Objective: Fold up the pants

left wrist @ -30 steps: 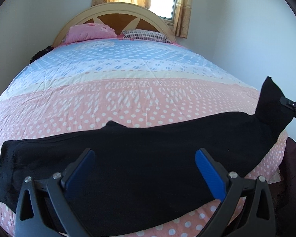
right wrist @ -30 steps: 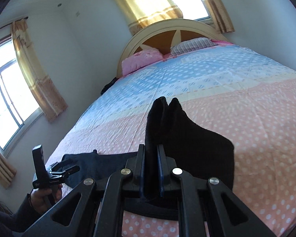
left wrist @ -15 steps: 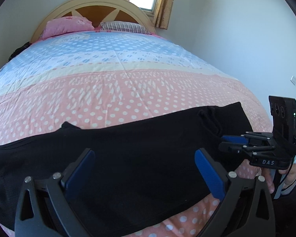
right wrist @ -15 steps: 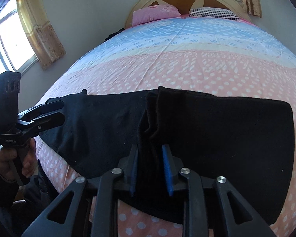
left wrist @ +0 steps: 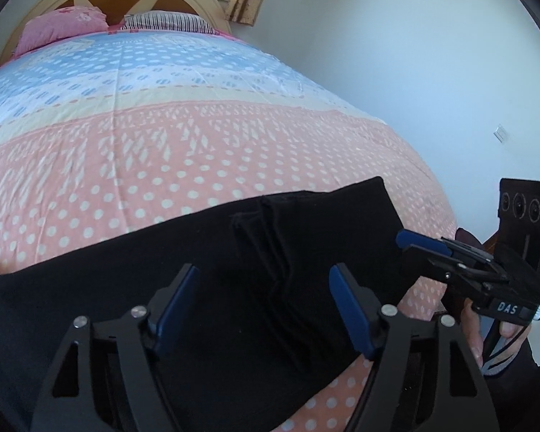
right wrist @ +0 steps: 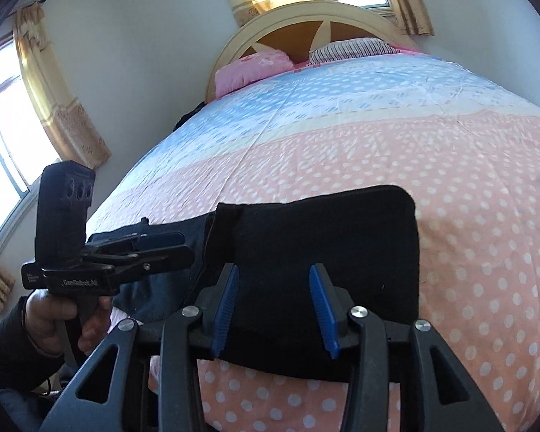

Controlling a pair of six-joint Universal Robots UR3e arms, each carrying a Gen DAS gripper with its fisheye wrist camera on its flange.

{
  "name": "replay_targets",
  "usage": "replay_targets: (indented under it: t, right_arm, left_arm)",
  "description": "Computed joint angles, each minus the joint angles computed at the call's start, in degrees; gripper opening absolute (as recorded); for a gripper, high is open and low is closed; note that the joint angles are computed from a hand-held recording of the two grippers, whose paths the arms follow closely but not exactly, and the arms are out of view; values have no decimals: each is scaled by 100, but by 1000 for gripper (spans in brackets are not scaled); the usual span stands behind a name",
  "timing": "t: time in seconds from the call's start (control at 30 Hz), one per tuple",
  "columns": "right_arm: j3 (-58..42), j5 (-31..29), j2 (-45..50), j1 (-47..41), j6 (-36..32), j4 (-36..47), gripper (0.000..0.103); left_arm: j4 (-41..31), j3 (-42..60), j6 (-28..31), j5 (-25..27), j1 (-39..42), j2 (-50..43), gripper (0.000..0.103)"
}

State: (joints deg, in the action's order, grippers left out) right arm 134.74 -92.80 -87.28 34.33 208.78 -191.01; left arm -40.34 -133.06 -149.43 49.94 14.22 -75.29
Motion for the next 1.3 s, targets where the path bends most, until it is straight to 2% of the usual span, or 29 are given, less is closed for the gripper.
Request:
replay_targets:
  t: [0.03, 0.1, 0.17, 0.23, 0.27, 0.37, 0.5, 0.6, 0.63, 0.73, 0.87, 1.1, 1.2, 1.3]
  right_arm:
    - [16, -69, -14, 34, -11, -74, 43]
    - [7, -251, 27, 158, -52, -260, 43]
    - [73, -372, 71, 232, -74, -511, 43]
    - [123, -467, 110, 267, -77, -697, 43]
    - [124, -542, 146, 293, -58, -759, 43]
    - [229, -722, 151, 303, 33, -956, 43]
    - [429, -996, 133, 270, 263, -1312, 43]
    - [561, -1036, 85, 203, 391, -1469, 44]
    - [576, -1000, 83, 185, 397, -1489, 44]
    - [500, -1043, 134, 275, 332, -1435, 44]
    - [329, -1112, 301, 493, 201, -1453, 44]
    - [-118, -693, 669, 821, -351, -1268, 44]
    - [-398, -439, 842, 882, -588, -811, 44]
    - [-733, -529, 1030, 948, -564, -158, 44]
  left_arm:
    - [228, 67, -166, 85, -157, -228, 67]
    - [262, 217, -338, 149, -346, -485, 49]
    - [348, 255, -496, 255, -504, -596, 42]
    - [500, 155, -536, 278, -572, -536, 16]
    - [402, 124, -489, 232, -555, -445, 13]
    - [22, 79, -268, -79, -295, -105, 12]
    - [-1601, 317, 340, -659, 453, 726, 12]
    - [-3194, 671, 1073, -944, 1217, 1309, 12]
    - [-3696, 790, 1331, -984, 1506, 1472, 12]
    - [-4622, 1038, 1877, -1003, 2144, 1669, 12]
    - [-5174, 1038, 2318, -881, 2709, 1790, 12]
    - [-5163, 940, 2308, -644, 3133, 1526, 12]
    - [-4772, 793, 2154, -473, 3133, 1368, 12]
    - [-4028, 554, 1823, -216, 2918, 1085, 12]
